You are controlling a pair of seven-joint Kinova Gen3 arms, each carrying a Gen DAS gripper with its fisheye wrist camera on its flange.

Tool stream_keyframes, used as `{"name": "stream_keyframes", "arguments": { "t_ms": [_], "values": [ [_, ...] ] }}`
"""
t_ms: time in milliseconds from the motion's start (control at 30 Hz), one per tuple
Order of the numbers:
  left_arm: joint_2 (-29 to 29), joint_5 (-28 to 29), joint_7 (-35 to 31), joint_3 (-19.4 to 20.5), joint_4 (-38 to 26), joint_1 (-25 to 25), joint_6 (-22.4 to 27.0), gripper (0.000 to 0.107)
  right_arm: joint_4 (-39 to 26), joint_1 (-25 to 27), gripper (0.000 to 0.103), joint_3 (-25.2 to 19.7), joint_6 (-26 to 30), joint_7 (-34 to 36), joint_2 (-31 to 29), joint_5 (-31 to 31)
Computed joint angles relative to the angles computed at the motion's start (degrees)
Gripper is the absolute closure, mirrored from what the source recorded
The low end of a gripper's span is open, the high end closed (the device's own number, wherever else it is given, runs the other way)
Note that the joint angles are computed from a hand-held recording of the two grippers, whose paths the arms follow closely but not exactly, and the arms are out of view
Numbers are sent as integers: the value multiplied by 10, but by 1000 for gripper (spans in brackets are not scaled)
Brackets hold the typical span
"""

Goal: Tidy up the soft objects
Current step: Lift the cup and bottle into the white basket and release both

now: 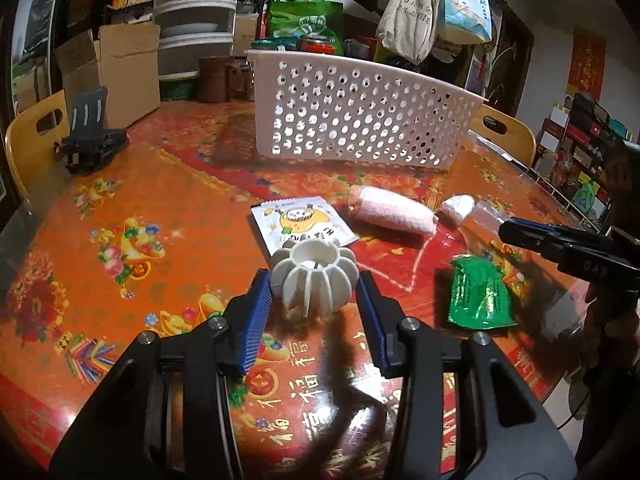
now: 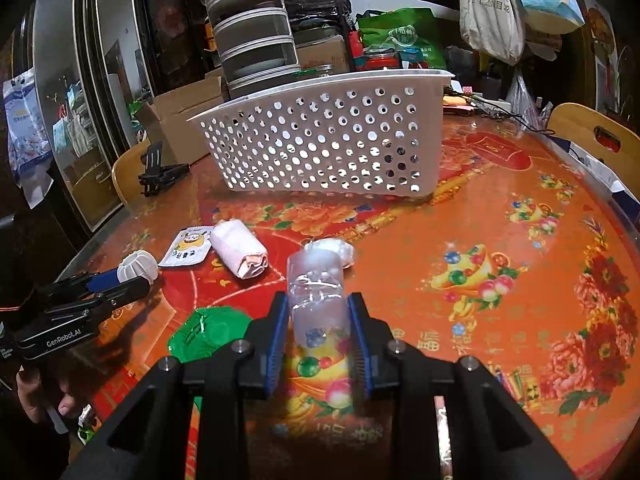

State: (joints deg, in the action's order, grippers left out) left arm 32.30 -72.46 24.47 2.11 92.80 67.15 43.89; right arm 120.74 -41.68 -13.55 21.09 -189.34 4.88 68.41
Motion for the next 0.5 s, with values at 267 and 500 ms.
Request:
{"name": "stream_keyframes", "arguments": {
  "t_ms": [267, 500],
  "values": [
    [0, -20, -12, 9, -19, 26, 67, 67, 12, 4, 74, -3, -7, -52, -7, 44],
    [-7, -26, -21, 17, -26, 24, 74, 67, 17, 3, 74, -16, 15, -79, -14, 57]
  ]
}}
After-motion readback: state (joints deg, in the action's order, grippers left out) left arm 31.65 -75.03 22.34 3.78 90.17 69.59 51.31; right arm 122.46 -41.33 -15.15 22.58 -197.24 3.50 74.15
